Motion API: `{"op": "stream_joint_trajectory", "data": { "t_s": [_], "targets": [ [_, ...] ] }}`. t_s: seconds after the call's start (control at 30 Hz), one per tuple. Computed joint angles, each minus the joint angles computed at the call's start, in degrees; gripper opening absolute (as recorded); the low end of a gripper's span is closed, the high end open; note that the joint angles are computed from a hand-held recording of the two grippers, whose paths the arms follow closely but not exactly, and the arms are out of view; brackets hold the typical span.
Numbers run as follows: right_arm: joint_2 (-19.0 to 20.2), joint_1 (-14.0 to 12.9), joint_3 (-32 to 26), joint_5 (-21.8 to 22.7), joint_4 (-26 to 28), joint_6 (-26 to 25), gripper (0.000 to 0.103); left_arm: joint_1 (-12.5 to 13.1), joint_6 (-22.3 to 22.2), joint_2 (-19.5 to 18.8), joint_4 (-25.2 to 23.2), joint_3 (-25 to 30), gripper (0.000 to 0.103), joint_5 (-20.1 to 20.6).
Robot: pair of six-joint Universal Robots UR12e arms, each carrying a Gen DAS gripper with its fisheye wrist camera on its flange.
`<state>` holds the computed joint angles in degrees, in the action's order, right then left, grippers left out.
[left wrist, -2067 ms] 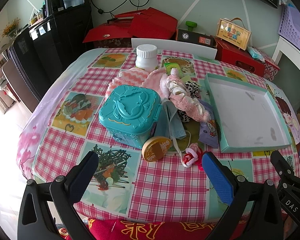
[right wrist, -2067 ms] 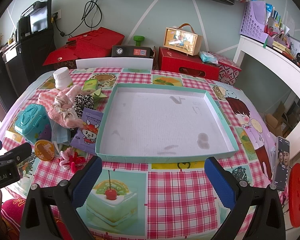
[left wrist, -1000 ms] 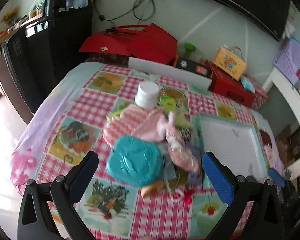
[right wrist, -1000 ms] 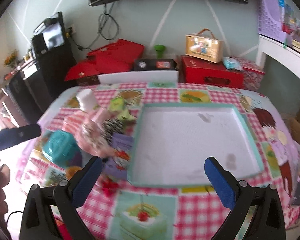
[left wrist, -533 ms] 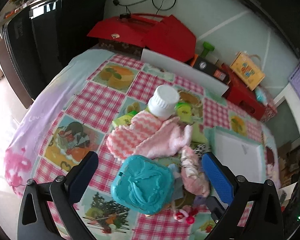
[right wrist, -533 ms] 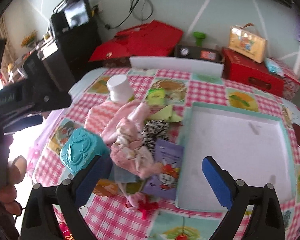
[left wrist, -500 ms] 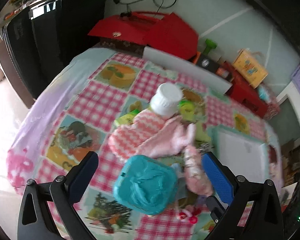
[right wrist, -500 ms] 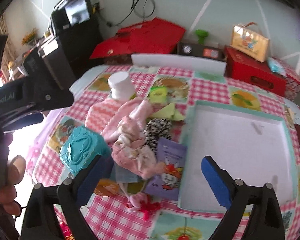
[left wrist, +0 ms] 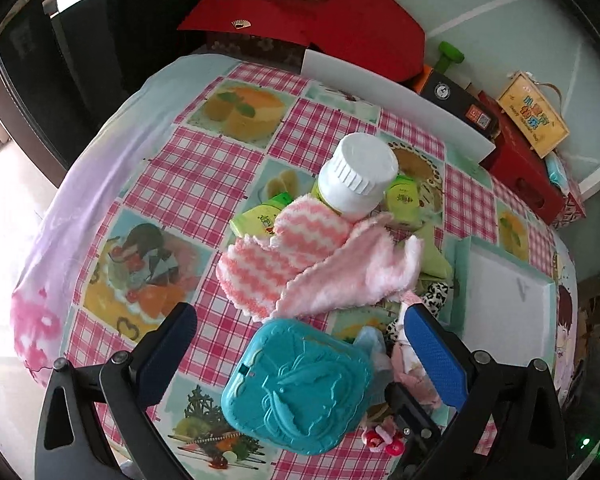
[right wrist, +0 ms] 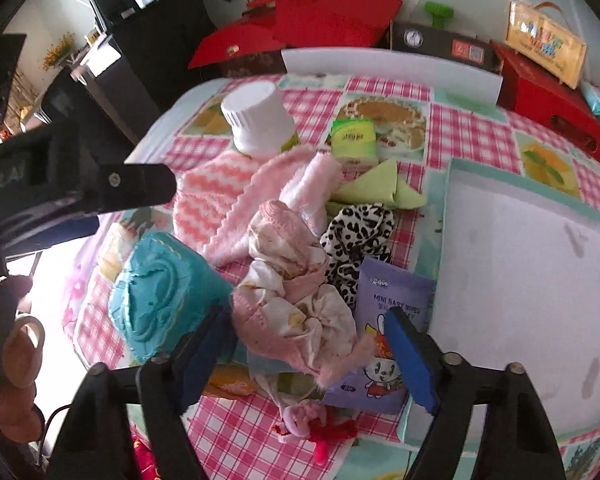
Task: Organize soft objects
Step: 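Move both tools toward the pile of soft items beside the teal box, then grasp the pink floral cloth with the right tool while the left tool grasps the pink knitted towel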
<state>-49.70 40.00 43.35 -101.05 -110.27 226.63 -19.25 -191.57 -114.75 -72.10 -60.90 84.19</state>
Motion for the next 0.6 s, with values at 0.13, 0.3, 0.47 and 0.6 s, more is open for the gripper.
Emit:
{"op": "stream_joint_trajectory", "data": {
  "t_s": [0.13, 0.3, 0.47, 0.6],
  "targets": [
    [-0.6, -0.9, 1.4, 2.9, -2.3, 0.3, 0.066, -0.2, -1.0, -1.0, -0.4, 1.2, 0.103, -0.1],
    [-1.4, -2.1, 3.4, 6.9, -5.9, 0.4, 0.051, -0.7, -2.1, -2.5, -1.3, 3.0, 0.103, -1.1],
    [-3.0, -2.3, 6.7, 6.5, -9.7, 1.8, 0.043, -1.8, -1.1, -4.2, -2.5, 5.2, 0.103, -0.2],
    [-4.0, -2.8, 9.1, 7.5, -12.7, 2.9, 0.036, -2.4, -1.3, -5.2, -3.5, 6.8, 0.103, 0.4]
  ]
}}
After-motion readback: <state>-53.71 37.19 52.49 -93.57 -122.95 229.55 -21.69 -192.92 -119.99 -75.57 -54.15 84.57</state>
